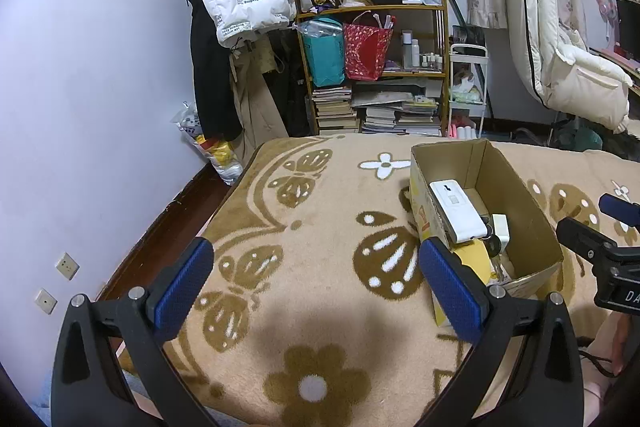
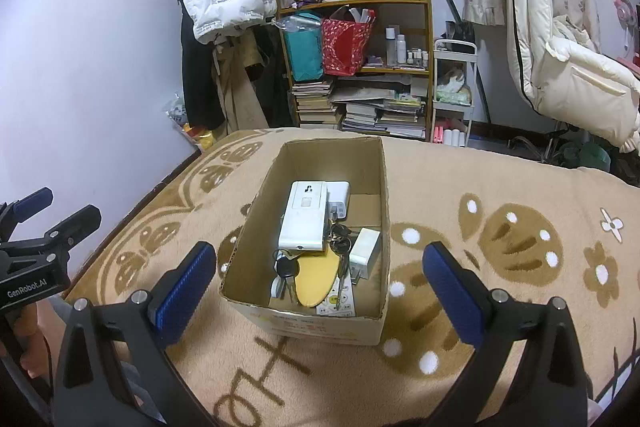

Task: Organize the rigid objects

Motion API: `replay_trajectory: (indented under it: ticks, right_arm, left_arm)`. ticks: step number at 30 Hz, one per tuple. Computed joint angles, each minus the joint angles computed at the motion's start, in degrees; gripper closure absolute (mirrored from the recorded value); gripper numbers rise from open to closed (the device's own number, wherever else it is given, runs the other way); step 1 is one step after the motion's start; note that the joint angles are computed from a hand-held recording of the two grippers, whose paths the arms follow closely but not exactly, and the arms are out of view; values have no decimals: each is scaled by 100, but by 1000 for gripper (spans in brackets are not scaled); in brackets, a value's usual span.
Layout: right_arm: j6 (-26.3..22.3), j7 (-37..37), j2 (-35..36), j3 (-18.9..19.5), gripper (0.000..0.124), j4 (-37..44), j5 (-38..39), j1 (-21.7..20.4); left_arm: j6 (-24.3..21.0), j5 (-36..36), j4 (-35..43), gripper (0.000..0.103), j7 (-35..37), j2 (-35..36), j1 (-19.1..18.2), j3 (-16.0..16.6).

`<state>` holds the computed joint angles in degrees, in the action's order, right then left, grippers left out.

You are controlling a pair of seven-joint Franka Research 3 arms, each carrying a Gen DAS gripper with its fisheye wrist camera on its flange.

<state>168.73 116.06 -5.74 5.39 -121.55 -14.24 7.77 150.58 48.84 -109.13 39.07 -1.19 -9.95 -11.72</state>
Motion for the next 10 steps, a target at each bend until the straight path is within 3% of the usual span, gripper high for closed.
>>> replay_trajectory:
  ticks: [10]
  right_arm:
    - [4,5,-2,0,21,-13,-1,5]
  left_arm:
    - [11,55,-14,1,-29,-13,5,0]
